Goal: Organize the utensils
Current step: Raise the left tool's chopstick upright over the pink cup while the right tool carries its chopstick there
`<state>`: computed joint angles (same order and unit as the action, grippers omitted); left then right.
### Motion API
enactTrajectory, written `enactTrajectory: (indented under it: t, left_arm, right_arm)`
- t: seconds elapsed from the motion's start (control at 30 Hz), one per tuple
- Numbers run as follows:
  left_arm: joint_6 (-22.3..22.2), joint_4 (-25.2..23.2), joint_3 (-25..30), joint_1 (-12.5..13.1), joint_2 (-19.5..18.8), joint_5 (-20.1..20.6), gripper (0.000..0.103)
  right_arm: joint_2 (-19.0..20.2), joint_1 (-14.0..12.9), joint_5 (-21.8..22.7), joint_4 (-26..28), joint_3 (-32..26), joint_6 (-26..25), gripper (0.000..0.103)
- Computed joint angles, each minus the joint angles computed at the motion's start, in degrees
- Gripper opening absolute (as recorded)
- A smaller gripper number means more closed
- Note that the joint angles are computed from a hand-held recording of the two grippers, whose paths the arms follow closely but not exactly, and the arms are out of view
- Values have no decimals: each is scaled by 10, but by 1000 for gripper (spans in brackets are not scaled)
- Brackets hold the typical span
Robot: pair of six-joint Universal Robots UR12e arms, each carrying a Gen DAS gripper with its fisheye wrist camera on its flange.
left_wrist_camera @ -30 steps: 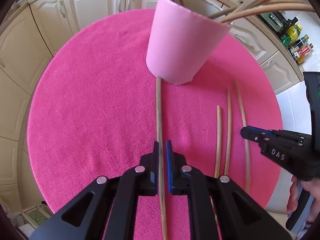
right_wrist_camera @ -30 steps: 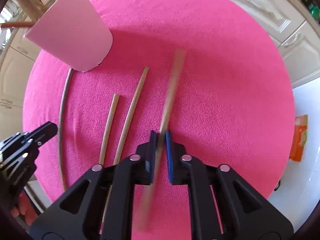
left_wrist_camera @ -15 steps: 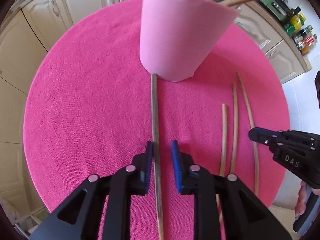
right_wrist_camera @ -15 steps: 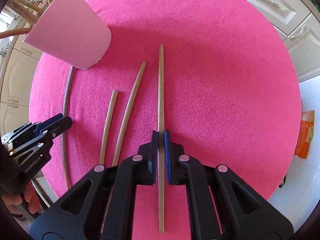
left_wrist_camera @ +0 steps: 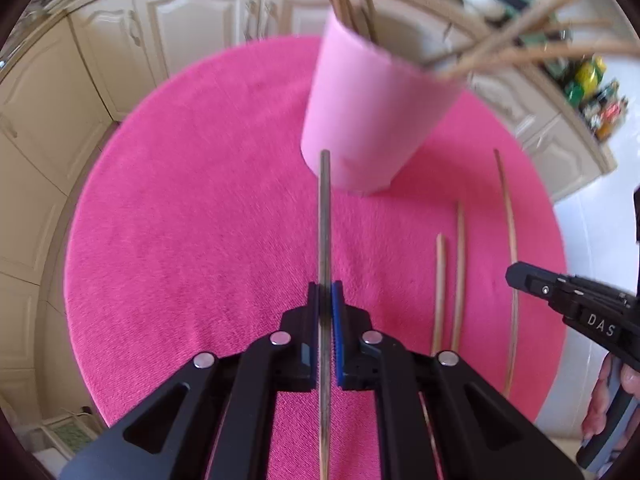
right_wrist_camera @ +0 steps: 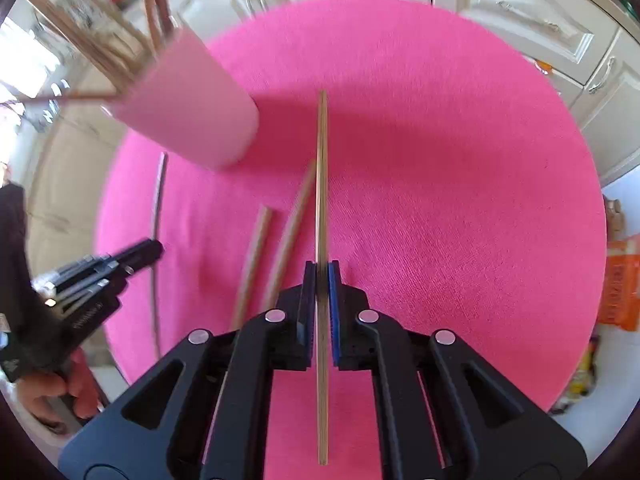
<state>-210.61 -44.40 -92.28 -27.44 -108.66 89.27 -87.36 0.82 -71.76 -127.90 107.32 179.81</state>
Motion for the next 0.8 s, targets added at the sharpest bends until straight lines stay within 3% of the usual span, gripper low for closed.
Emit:
enactTrajectory:
  t: [0.43,0.8]
  left_arm:
    - [-30,258,-75,-11,51,75,6]
    - [42,374,-51,-25,36,123,6]
  right_arm:
    - [-48,-1,36,-294,56,79,6]
    - [-44,19,57,-469,50,122,6]
